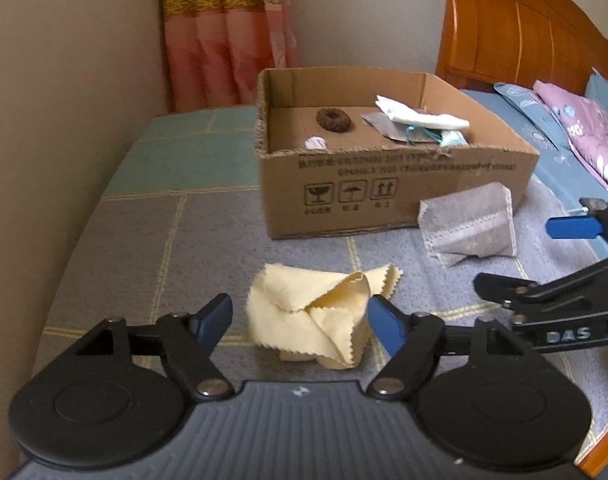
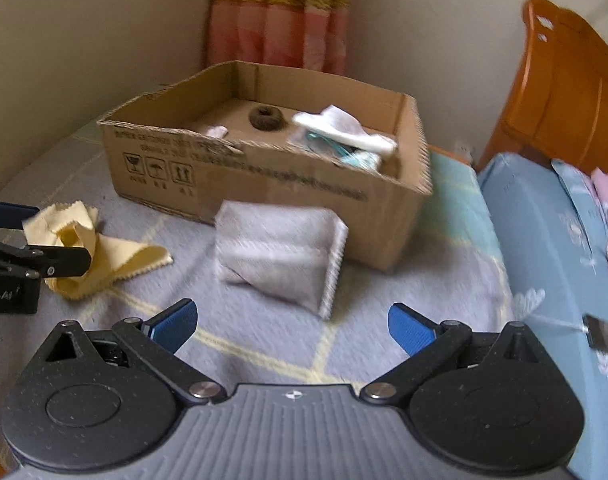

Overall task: Organize soft objects
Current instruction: 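Grasp the yellow polishing cloth with the left tool while the right tool grasps the grey pouch, then lift the yellow cloth and grey pouch and carry both toward the box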

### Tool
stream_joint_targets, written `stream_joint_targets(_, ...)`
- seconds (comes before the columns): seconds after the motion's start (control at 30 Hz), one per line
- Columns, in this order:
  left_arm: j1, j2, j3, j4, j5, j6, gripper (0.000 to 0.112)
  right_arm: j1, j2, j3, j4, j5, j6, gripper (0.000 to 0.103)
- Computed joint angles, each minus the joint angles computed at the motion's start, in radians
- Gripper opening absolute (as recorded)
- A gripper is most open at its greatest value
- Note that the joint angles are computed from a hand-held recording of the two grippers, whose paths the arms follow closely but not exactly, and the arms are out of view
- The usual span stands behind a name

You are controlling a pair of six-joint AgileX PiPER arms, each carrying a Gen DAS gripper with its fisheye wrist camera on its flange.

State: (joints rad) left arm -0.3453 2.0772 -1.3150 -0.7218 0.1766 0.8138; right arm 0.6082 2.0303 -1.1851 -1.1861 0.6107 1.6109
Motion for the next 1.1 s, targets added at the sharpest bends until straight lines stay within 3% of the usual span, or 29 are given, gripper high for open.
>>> stream_joint_targets(0.5, 0.057, 0.013, -0.023, -0.097, 0.055, 0.084, 0.080, -0.026, 0.204, -0.300, 0.096, 0.077, -0.139, 0.101)
stream_joint_targets(0.67, 0.065, 0.013, -0.020, -0.128, 0.069, 0.119, 0.080, -0.021, 0.245, -0.360, 0.125, 0.141, -0.181, 0.083)
stream_joint_targets(0.9, 0.067, 0.013, -0.017, -0.127, 0.080, 0.117, 0.081, -0.023, 0.202, -0.306, 0.129, 0.110, -0.159, 0.056)
stream_joint_targets(1.1, 0.062, 0.001, -0.005, -0.145, 0.082, 0.137, 0.081, -0.026, 0.117, -0.210, 0.143, 0.062, -0.137, 0.054)
